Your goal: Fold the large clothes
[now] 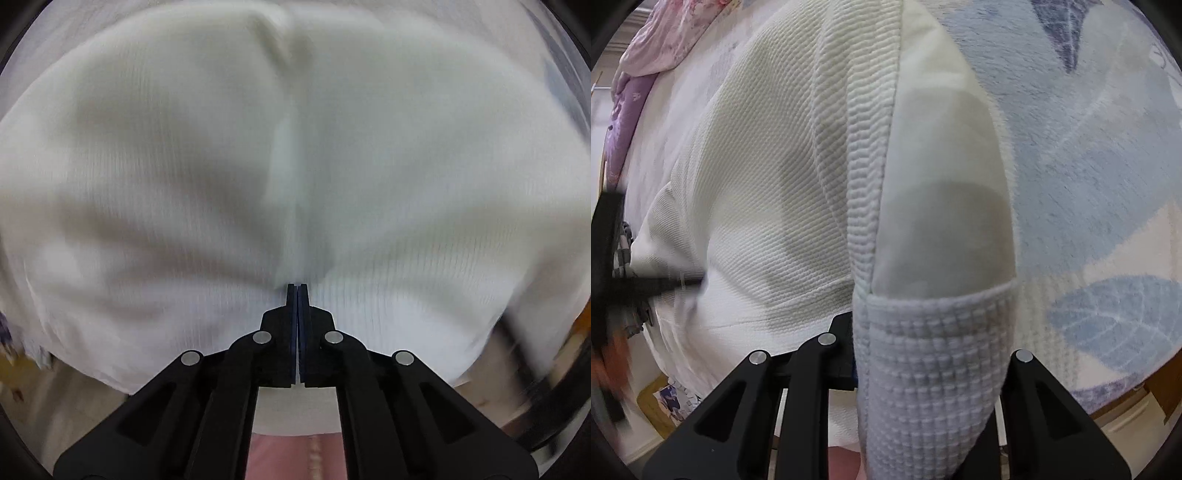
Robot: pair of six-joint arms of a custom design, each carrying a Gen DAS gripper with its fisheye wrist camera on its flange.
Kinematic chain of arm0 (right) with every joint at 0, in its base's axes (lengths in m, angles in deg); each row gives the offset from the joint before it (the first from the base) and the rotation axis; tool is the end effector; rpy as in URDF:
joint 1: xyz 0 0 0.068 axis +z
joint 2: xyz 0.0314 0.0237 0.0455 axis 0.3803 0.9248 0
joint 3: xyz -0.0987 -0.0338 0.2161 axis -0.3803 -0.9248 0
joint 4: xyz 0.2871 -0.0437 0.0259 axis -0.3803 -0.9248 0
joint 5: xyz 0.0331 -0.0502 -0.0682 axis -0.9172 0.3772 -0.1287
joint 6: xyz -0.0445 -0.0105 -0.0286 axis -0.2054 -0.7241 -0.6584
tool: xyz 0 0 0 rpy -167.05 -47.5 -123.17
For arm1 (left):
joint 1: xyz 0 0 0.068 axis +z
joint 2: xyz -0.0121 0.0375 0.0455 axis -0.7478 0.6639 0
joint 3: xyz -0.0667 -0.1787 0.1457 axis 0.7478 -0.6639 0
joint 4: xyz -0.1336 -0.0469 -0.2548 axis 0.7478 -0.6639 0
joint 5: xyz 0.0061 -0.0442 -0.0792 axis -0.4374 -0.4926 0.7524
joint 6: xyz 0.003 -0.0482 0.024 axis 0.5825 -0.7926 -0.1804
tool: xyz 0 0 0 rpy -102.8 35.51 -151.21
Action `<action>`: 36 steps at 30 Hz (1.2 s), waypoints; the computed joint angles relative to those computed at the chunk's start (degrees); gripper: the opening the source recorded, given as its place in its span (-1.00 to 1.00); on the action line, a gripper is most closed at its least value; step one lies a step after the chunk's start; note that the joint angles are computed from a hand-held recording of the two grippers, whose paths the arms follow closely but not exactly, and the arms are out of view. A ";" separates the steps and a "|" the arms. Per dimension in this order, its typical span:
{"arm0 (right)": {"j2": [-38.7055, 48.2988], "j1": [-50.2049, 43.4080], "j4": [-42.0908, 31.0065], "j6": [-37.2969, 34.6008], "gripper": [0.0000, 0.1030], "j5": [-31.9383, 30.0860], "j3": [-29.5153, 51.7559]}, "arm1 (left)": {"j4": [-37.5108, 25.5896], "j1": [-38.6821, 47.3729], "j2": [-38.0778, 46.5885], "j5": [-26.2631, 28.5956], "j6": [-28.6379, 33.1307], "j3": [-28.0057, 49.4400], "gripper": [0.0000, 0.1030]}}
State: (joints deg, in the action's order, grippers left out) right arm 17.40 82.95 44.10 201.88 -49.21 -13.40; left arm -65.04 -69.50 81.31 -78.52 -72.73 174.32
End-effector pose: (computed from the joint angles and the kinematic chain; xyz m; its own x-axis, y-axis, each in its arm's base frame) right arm 0.1489 0.2652 0.1184 -0.6160 0.7726 0.1539 0.7711 0.5513 0.3185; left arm 0.3361 -0.1266 0.0988 -0.7595 0.5401 0.3625 0.5756 0.8177 -0.0123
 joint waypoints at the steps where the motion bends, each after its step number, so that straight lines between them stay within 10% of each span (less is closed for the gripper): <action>1: 1.16 -0.06 -0.33 -1.04 -0.56 0.06 0.96 | 4.74 0.48 -3.91 -0.36 1.60 -5.38 -0.99; 3: 1.63 1.02 0.25 -1.01 -0.54 0.94 0.64 | 9.60 2.13 -3.37 1.71 0.40 -7.50 -1.00; 7: 1.44 2.20 -1.73 1.06 -0.54 1.78 2.06 | -2.20 3.49 -0.48 1.21 0.03 0.24 -1.00; 12: 0.42 4.08 -0.61 2.20 -0.50 2.90 0.28 | 8.80 8.22 -13.72 2.35 5.24 -19.36 -0.97; 15: 1.31 4.74 -1.07 2.99 -0.50 3.63 1.05 | 1.77 9.22 -11.73 1.98 3.75 -13.90 -0.99; 18: 0.65 5.05 -2.11 4.36 -0.50 3.16 1.41 | -0.22 11.14 -22.16 0.68 7.25 -24.08 -0.99; 21: 2.14 5.50 -1.19 3.25 -0.49 3.21 1.47 | 10.81 12.07 -25.82 -4.57 9.31 -38.13 -0.97; 36: -12.35 8.95 9.99 11.00 -0.30 7.09 -15.67 | 12.30 9.77 -27.49 3.98 7.66 -21.95 -0.99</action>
State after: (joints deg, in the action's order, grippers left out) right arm 5.05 91.90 54.10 212.87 -42.12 -29.07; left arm -52.74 -59.72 53.82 -74.54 -65.07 152.36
